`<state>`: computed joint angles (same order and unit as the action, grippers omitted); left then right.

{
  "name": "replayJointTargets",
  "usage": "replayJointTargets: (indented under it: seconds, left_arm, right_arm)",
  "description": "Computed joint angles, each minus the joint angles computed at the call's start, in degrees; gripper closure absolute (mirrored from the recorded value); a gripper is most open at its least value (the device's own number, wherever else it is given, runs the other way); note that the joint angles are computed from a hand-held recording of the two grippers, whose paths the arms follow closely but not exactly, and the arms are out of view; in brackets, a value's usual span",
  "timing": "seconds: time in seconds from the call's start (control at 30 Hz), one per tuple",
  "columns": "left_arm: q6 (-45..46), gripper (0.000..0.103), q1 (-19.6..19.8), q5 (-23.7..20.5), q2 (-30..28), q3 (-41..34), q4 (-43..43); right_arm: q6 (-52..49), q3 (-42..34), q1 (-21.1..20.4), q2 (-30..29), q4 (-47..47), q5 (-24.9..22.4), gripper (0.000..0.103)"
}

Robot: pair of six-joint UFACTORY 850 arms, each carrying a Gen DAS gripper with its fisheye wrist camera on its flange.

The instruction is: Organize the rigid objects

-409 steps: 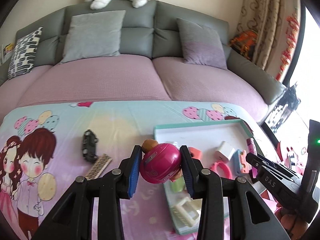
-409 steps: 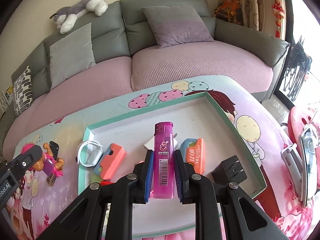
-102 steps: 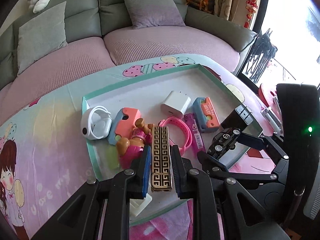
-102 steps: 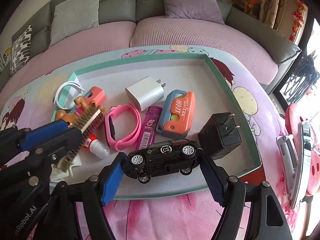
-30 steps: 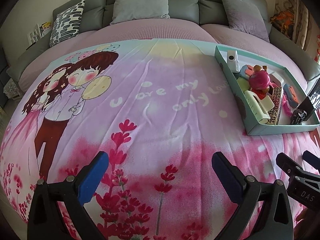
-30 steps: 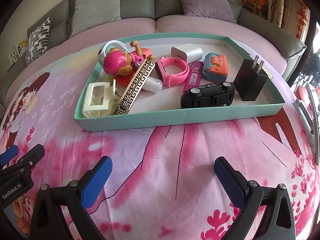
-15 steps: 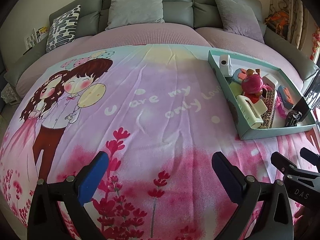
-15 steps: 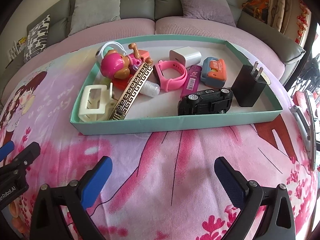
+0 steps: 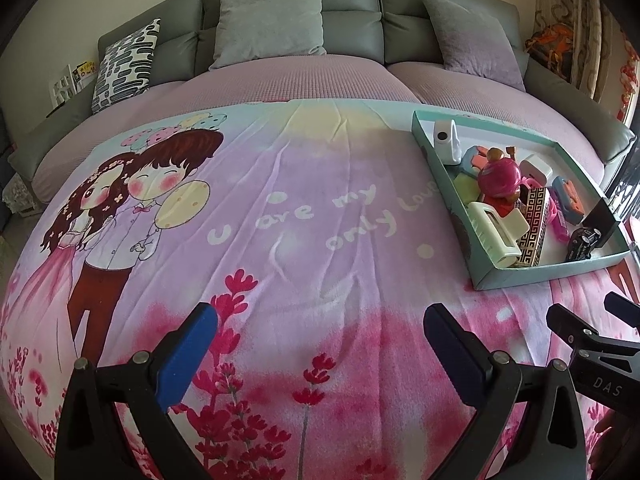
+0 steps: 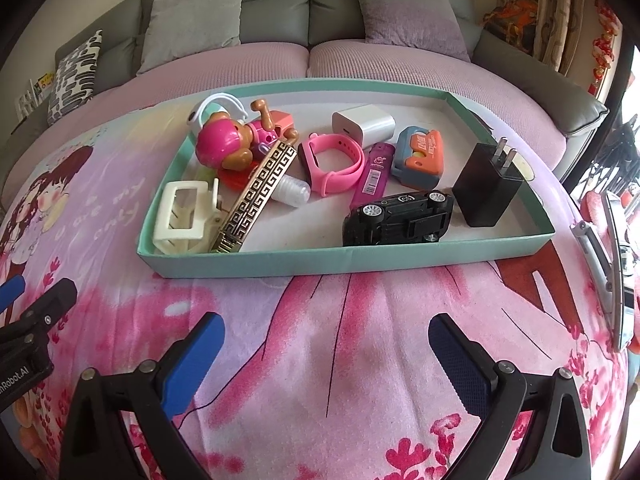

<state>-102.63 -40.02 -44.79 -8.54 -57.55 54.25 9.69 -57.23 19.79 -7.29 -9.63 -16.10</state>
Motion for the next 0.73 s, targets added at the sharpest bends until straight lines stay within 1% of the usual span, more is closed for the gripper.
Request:
replayJointTargets:
  seconds: [0.17,0.47,0.67,0.73]
  left_arm:
    - [-0.1,0.0,0.0,-0.4,0.0,-0.1,0.1]
    - [0.6,0.0,-0.4,-1.5,-0.5,-0.7,-0.1]
    - [-1.1,0.0,-1.5,-4.1,-0.3,-0.8,2.0]
    - [-1.4,0.0,-1.5,-4.0,-0.1,-0.7,2.3]
  right_arm:
    - [-0.5,0.3,0.0,0.5,0.4,0.4,0.0]
    - [3.2,0.9,0.1,1.4,-3.1,0.4,0.0]
    - [4.0,1.0,0.1,2.0,-3.9,0.7,0.0]
    - [4.3,1.0,0.1,2.2,-4.1,0.7,0.0]
